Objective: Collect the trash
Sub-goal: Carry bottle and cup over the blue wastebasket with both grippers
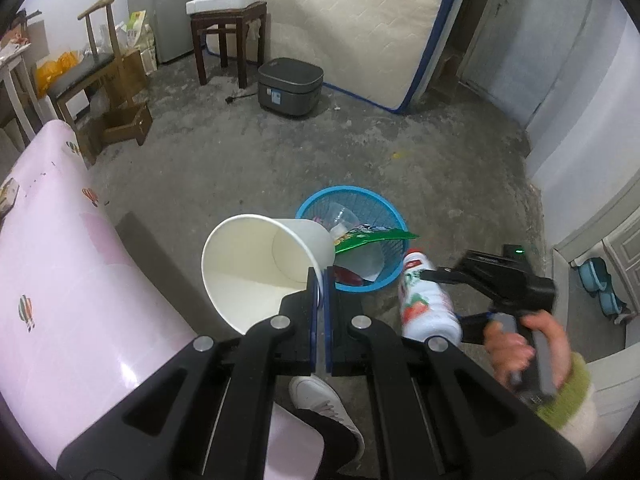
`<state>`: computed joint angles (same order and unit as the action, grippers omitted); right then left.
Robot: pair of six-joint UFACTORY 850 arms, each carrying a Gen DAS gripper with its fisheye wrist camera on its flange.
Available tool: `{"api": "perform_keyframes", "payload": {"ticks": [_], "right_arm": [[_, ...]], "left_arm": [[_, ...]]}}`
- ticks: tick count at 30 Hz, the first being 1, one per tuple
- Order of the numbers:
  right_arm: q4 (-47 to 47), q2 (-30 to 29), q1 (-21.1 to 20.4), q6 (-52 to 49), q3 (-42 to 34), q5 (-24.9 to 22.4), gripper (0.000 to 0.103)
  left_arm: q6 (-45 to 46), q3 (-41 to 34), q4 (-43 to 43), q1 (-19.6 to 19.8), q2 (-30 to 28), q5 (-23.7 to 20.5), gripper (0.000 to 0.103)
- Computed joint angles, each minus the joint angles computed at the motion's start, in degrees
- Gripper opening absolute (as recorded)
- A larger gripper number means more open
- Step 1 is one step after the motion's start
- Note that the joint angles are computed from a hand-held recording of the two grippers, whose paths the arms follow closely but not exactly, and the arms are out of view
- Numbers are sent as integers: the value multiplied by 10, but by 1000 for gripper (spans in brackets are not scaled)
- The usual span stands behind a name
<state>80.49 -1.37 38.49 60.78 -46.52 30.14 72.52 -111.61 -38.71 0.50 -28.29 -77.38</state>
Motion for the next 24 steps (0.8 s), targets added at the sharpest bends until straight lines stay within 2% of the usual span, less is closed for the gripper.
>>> {"api": "perform_keyframes", "payload": {"ticks": [4, 7, 9, 11, 14, 16, 20, 24], "right_arm": [[-7, -25, -57, 20, 4, -44, 59], [-92, -52, -105, 96, 8, -84, 59], [-56, -67, -128, 47, -3, -119, 61], [-6, -73, -130, -13, -8, -110, 65], [4, -71, -119, -18, -3, -73, 67], [21, -68, -115, -32, 3, -65, 69], [-5, -60, -105, 10, 18, -52, 69], [-20, -54, -87, 43, 34, -36, 69]], "left_arm": [[-16, -21, 18, -12, -19, 8, 1], [-29, -38, 31, -18, -36, 8, 1], [-40, -49, 39, -22, -46, 3, 1], [-47, -58, 46, -25, -55, -2, 1], [-53, -66, 52, -34, -61, -4, 1], [-65, -85, 56, -44, -75, -17, 1], [-123, -169, 79, -78, -133, -71, 1], [-214, -295, 111, -129, -226, -145, 1]]}}
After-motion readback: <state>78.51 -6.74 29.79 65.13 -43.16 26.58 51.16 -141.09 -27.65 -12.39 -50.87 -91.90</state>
